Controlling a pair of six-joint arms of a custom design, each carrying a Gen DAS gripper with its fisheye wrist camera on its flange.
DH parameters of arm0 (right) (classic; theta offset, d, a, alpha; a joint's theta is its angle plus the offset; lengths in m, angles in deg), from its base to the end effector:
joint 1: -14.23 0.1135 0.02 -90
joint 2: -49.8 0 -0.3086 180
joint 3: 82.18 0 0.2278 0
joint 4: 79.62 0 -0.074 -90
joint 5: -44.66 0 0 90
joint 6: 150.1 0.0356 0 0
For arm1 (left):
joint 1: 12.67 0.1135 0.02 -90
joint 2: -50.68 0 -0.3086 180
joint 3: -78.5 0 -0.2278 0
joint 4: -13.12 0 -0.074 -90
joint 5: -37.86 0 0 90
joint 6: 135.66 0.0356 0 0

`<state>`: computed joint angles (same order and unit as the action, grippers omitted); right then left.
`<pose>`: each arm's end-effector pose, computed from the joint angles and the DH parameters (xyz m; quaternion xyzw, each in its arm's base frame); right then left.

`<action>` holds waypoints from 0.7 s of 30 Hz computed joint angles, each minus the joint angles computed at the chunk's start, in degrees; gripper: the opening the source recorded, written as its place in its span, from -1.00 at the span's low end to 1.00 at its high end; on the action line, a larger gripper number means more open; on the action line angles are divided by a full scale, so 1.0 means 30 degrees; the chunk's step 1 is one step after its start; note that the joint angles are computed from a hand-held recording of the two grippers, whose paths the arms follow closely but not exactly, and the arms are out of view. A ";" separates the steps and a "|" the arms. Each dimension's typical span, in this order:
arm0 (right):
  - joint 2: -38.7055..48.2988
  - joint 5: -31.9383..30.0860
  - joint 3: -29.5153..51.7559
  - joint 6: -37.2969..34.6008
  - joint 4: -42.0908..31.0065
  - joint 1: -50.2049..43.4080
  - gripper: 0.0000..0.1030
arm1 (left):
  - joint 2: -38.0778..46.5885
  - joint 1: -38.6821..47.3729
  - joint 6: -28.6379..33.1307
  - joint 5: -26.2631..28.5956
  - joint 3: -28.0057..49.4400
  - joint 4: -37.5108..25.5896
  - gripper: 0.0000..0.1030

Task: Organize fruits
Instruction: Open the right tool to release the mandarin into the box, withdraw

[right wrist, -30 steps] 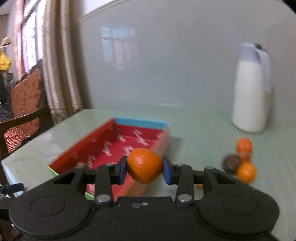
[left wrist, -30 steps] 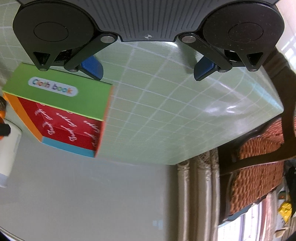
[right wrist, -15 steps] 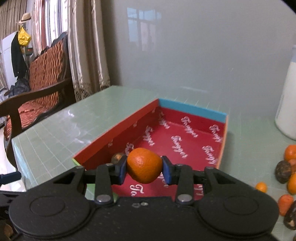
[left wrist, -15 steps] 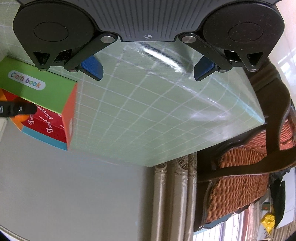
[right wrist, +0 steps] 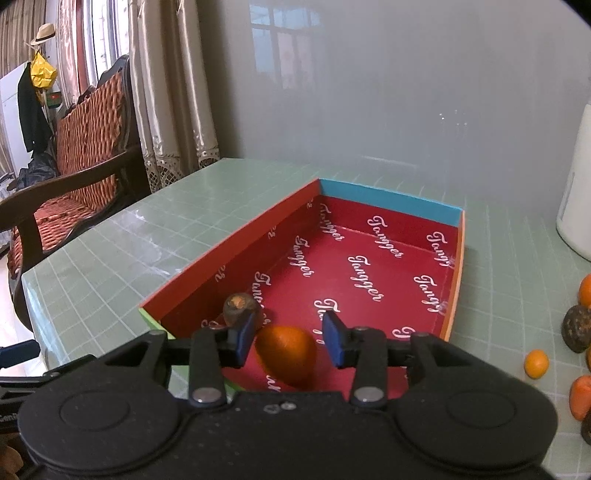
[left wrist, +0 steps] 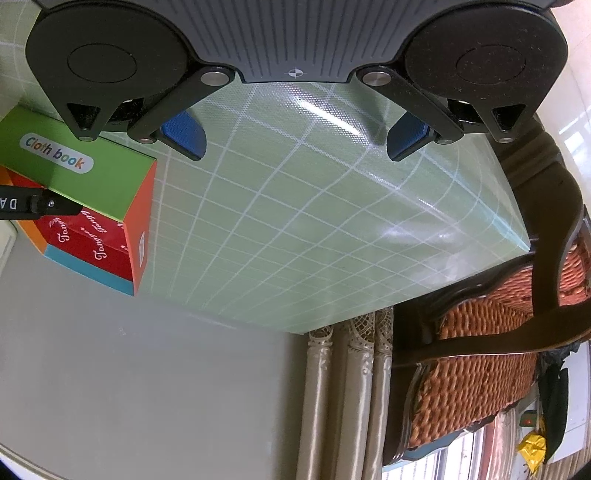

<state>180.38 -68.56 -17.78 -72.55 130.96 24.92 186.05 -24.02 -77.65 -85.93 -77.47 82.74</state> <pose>0.3900 0.0879 0.0774 -0.2649 0.8351 0.1721 0.4504 0.2334 -0.0266 0.0492 -0.2734 0.8377 0.1020 0.4616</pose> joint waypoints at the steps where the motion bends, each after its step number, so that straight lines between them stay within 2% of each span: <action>1: -0.0064 -0.0045 -0.0154 0.0056 0.0221 -0.0057 -0.23 | -0.0015 -0.0058 0.0013 -0.0037 0.0038 -0.0065 1.00; 4: -0.0391 -0.0328 -0.0593 0.0213 0.0740 -0.0268 -0.17 | -0.0178 -0.0279 0.0050 -0.0183 0.0246 -0.0471 1.00; 6: -0.0687 -0.0410 -0.1083 0.0312 0.1420 -0.0433 0.02 | -0.0271 -0.0443 0.0033 -0.0275 0.0377 -0.0756 1.00; 8: -0.0943 -0.0329 -0.1698 0.0432 0.2502 -0.0623 0.61 | -0.0428 -0.0572 -0.0018 -0.0295 0.0471 -0.1061 1.00; 9: -0.1079 -0.0345 -0.2165 0.0452 0.3326 -0.0787 0.69 | -0.0478 -0.0665 -0.0066 -0.0341 0.0513 -0.1175 1.00; 12: -0.1432 -0.0279 -0.2522 0.0446 0.3800 -0.1175 0.73 | -0.0650 -0.0950 -0.0070 -0.0511 0.0750 -0.1665 1.00; 15: -0.1635 -0.0264 -0.2455 0.0423 0.3428 -0.1515 1.00 | -0.0888 -0.1428 -0.0183 -0.0893 0.1133 -0.2502 1.00; 21: -0.1926 -0.0625 -0.2960 0.0420 0.3505 -0.2639 1.00 | -0.1302 -0.2187 -0.0270 -0.1313 0.1409 -0.2952 1.00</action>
